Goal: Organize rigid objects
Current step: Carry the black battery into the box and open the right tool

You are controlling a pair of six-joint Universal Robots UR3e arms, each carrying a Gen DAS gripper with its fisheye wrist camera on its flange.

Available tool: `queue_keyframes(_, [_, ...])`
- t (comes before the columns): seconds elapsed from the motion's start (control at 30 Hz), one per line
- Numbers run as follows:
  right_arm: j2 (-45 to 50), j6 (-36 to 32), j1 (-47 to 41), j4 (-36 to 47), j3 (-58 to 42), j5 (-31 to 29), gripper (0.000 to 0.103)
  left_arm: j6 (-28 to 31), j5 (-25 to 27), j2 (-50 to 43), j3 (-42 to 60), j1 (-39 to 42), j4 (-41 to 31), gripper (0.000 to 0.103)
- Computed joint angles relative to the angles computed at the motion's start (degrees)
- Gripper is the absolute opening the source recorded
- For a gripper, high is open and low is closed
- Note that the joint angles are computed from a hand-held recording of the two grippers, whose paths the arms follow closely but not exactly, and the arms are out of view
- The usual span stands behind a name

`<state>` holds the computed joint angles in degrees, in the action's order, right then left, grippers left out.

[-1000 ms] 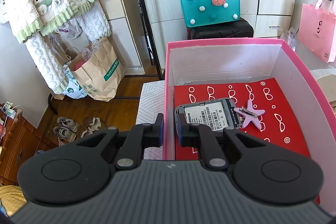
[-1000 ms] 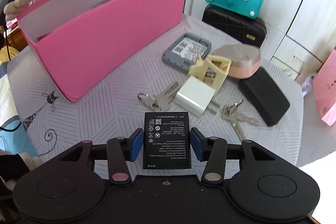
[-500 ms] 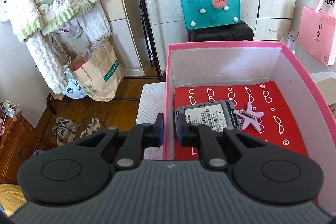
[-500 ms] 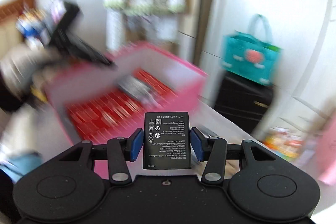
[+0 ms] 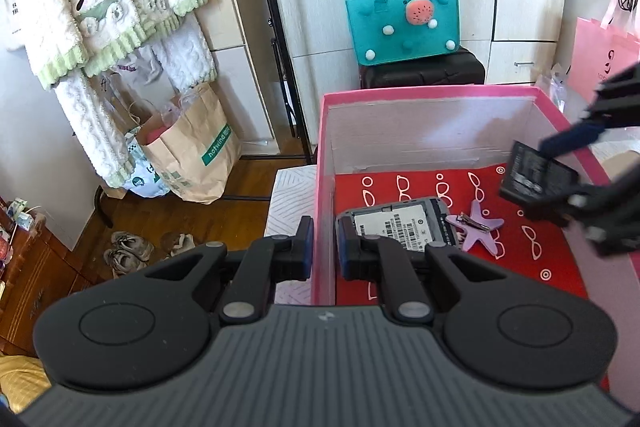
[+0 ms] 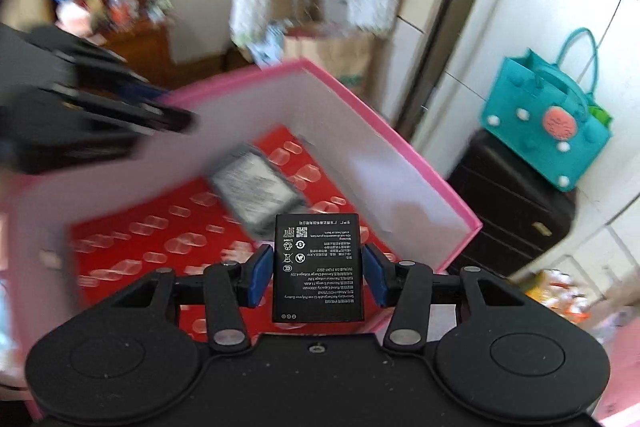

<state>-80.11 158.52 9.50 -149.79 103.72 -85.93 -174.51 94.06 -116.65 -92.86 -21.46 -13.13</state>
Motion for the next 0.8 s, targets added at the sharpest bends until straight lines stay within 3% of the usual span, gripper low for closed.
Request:
queue_keyframes(0.23, [6.43, 0.01, 3.87, 1.24, -5.29, -8.81, 0.051, -0.20, -2.24, 0.21, 0.75, 1.23, -1.97, 0.011])
queue_keyframes(0.37, [6.11, 0.67, 4.29, -3.30, -3.01, -11.19, 0.053, -0.31, -2.62, 0.25, 0.59, 1.38, -1.93, 0.011])
queue_keyframes(0.47, [0.42, 3.34, -0.01, -7.41, 3.10, -4.65, 0.054, -0.98, -3.19, 0.34, 0.50, 1.66, -1.95, 0.011])
queue_keyframes(0.57, [-8.55, 5.67, -8.32, -11.78, 13.02, 8.88, 0.055, -3.20, -3.04, 1.11, -1.14, 2.31, 0.03, 0.003])
queue_keyframes(0.6, [-11.52, 4.46, -11.09, -9.60, 14.93, 13.06, 0.054, -2.97, -3.76, 1.44, -1.81, 2.65, 0.72, 0.003])
queue_keyframes(0.67, [-15.86, 4.45, -14.40, -6.21, 17.51, 15.98, 0.055, -2.79, -4.18, 1.98, -2.57, 2.84, 1.22, 0.003])
queue_keyframes(0.8, [-27.97, 0.78, -23.36, 0.37, 25.44, 25.53, 0.058, 0.42, -0.99, 2.29, -3.75, 1.06, 2.83, 0.003])
